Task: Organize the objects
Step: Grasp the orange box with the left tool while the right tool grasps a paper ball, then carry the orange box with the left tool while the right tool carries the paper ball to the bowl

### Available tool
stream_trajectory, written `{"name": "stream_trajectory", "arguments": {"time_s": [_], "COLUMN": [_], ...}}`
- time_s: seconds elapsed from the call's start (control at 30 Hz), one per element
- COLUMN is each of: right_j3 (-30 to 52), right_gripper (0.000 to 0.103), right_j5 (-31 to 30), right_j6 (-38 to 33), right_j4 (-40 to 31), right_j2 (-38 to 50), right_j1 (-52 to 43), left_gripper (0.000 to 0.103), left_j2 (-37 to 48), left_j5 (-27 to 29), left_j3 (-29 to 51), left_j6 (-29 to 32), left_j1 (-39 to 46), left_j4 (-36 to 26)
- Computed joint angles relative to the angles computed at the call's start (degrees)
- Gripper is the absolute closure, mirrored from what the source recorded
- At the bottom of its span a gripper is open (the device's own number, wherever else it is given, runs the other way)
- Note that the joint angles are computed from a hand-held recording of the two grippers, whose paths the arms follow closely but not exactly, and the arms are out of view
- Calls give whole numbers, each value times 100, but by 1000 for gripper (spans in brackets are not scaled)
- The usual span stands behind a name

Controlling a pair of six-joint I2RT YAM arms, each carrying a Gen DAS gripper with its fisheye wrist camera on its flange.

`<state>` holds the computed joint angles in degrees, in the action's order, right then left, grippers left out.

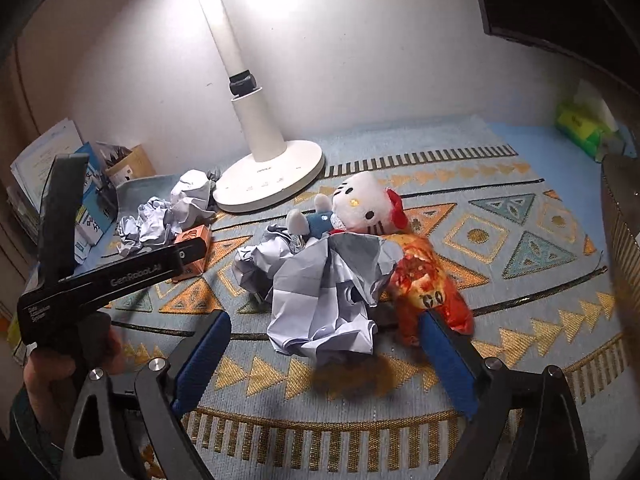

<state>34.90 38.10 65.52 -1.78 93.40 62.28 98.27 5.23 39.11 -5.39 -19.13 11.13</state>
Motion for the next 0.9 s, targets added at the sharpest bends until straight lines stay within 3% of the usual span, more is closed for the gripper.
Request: {"name": "stream_trajectory", "arguments": {"time_s": [0.1,0.17,0.2,0.23,0.27,0.3,0.33,0.43,0.63,0.8,0.9], "right_j3": [29,179,238,292,344,389,442,405,-225,-485,-406], "right_gripper": [9,18,21,31,41,48,54,58,58,57,57], "right_j5": [89,177,121,58,32,11,-1,160,245,176,97], "right_j6": [17,82,20,-64,-128,-195,-215,-166,-312,-184,-395], "right_j4": [-33,-265,-290,-287,-288,-282,-329,-323,490,621,454], "right_j2": [47,161,224,287,350,403,459,420,-125,-454,-377], "right_j1": [-35,-27,-54,-73,-67,-58,-52,41,260,775,1215], "left_gripper": [16,17,22,35,40,53,54,60,62,63,63], "left_j2": [461,664,744,797,774,766,767,691,294,-876,-1788], "left_j5": [-268,-120,-134,-126,-207,-196,-229,-130,317,529,733], "left_j3": [440,590,649,715,675,655,644,539,159,-835,-1425], "left_j6": [35,-23,-39,-25,16,52,71,96,44,84,128], "left_j1": [-118,-66,-69,-66,-90,-99,-113,-69,139,207,252], "left_j4": [-201,-203,-220,-293,-217,-182,-175,-97,-83,-200,-609]}}
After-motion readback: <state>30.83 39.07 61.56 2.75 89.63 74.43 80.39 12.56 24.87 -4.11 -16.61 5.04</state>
